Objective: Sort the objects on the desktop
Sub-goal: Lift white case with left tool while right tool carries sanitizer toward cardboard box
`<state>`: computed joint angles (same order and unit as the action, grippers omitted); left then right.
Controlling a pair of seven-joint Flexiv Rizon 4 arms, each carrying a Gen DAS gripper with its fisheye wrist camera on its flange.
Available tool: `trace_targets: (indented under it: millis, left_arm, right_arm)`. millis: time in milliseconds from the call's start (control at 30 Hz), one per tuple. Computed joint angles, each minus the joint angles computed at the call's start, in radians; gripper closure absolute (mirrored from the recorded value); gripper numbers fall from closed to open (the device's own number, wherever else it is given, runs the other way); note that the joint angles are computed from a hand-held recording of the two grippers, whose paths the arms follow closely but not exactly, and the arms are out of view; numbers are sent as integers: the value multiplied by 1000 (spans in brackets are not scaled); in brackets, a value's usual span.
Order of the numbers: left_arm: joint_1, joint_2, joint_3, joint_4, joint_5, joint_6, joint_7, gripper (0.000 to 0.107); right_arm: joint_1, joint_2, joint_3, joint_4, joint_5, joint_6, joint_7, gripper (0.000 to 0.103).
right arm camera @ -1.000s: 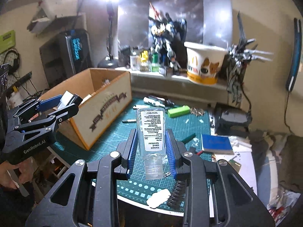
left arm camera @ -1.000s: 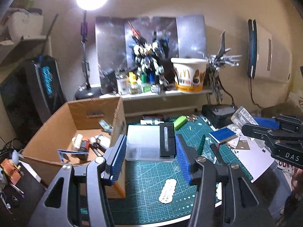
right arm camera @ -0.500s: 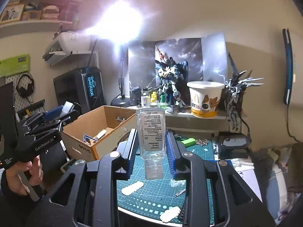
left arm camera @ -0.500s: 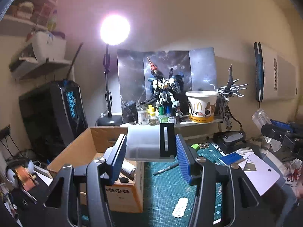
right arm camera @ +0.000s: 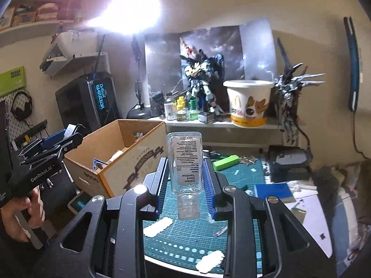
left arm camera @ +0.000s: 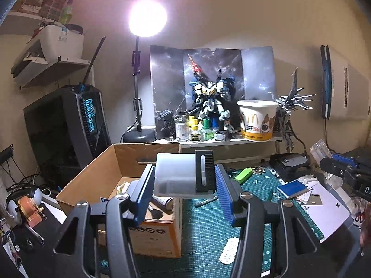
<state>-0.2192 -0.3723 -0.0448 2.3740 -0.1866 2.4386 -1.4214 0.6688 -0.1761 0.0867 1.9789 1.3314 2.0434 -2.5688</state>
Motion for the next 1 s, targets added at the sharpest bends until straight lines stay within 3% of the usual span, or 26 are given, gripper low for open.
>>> trace_targets:
  millis: [267,567,800,1000]
  left_arm:
    - [17,18,21,27,-27,1,-6,55]
    - [32,58,55,97,-111,-9,14,55]
    - [67,92,77,156,-137,6,5,55]
    - [85,124,88,206,-157,22,2,55]
  right_arm:
    - [76,-32,-52,-14,-92,-63,53,76]
    - [90,-106,-5,-43,-295,-104,198,76]
    - [146,-143,-29,-58,-390,-122,276,76]
    - [143,-168,4,-55,-482,-119,347,76]
